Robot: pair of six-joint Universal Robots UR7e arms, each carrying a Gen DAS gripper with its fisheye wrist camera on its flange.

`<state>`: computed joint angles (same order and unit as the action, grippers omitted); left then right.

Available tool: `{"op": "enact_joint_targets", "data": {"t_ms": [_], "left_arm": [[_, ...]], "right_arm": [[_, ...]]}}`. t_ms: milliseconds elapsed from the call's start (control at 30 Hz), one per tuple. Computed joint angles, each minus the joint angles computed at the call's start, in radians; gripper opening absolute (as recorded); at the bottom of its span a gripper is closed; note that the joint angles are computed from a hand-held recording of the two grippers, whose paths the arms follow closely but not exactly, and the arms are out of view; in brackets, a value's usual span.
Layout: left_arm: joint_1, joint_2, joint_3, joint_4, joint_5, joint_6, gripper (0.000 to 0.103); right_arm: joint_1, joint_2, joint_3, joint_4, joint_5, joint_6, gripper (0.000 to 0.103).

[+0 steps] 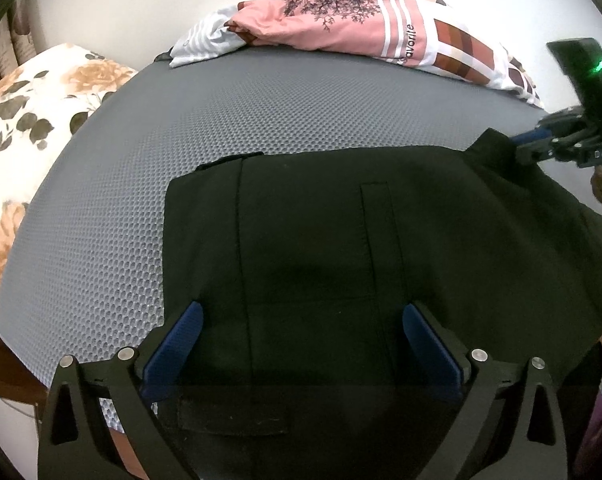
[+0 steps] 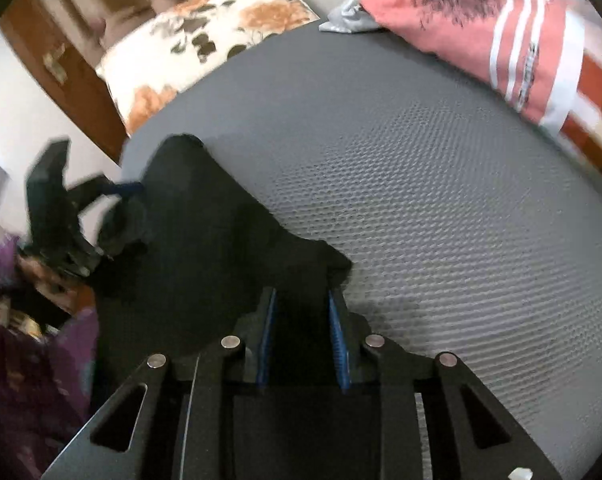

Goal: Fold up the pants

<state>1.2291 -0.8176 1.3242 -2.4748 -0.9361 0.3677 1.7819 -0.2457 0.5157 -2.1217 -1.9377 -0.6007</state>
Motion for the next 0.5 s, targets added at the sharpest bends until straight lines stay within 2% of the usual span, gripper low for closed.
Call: {"op": "enact_joint_targets", "data": {"t_ms": [100,267,367,433,500], "left_arm": [[0.000,0.001,0.000,-0.003,0.002,0.002,0.101],[0.001,0.003,-0.001,-0.004,0.002,0.003,0.101],[0.000,0.003,0.002,-0.008,0.005,0.001,0.102],[-0.001,0.005,0.004,-0.017,0.009,0.006,0.102],[0.000,0.006,0.004,-0.019,0.010,0.009,0.102]], "right_arm": [[-0.007,-0.013,-0.017,0.081,0.058,0.017,0.026],[-0.027,0.039,-0.126,0.223,0.104,0.078,0.027],[-0.020,0.025,-0.110,0.234,0.122,0.041,0.029],[-0.017,0.057,-0.177,0.283,0.106,0.047,0.042],[-0.017,0.123,-0.301,0.357,0.087,0.063,0.048]]}}
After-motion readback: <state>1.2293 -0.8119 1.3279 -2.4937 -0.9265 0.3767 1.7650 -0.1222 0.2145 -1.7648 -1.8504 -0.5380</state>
